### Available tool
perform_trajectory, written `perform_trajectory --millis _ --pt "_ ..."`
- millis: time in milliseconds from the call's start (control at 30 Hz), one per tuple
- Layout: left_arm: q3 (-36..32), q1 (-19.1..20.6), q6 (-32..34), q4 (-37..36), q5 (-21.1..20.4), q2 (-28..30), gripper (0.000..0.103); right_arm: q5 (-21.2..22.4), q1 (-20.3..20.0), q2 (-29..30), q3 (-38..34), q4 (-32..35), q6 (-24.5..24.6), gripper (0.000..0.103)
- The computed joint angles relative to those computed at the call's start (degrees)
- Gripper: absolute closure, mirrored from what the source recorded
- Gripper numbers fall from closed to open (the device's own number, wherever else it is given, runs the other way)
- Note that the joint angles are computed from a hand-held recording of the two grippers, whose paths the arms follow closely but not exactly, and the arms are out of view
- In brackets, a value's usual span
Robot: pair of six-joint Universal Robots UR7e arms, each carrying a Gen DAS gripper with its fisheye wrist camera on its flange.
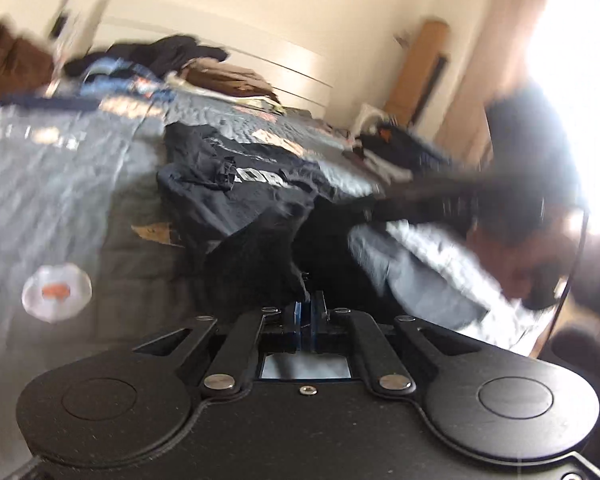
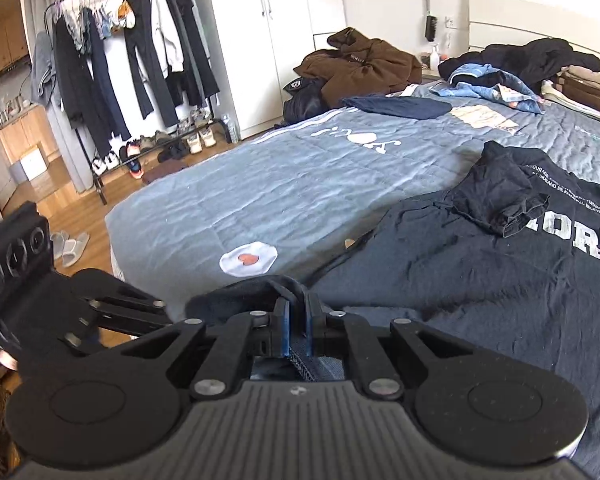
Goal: Fold clothes
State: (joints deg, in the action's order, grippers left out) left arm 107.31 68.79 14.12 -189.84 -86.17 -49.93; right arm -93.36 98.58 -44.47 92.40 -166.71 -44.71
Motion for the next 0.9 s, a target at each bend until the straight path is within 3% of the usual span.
perform_trajectory --millis 67,133,267,467,633,733,900 --pt "-1.0 1.2 -8.0 2.3 -3.5 -1.1 0.100 0.7 -0.1 0.0 -0.1 -0.2 0.2 0.096" --pt "-0.7 1.1 -8.8 0.5 -1.2 -0.9 0.099 1.2 -0.1 0.1 -0.4 -0.4 0.5 0.096" --pt "0.3 -0.7 1.0 -4.2 6.6 1.5 0.096 1.5 0.0 0.5 -1.0 -0.4 0.8 0.096" --pt "1.0 -2.1 16.9 -9.2 13.0 6.5 0.074 0.8 0.2 1.1 -1.7 -0.4 1.2 0.096" --pt "3.6 -1.0 25.8 -7.7 11.7 4.7 0.054 1.0 0.3 1.0 -2.2 -0.8 1.3 0.096" --pt "3.0 -0.5 31.7 -6.5 12.0 4.2 0.055 1.2 0.3 0.9 -2.4 -0.7 1.3 0.096" --pt "-1.7 0.1 34.1 -3.6 9.5 5.2 0.056 1.5 0.0 0.6 -2.5 -1.2 1.8 0.096"
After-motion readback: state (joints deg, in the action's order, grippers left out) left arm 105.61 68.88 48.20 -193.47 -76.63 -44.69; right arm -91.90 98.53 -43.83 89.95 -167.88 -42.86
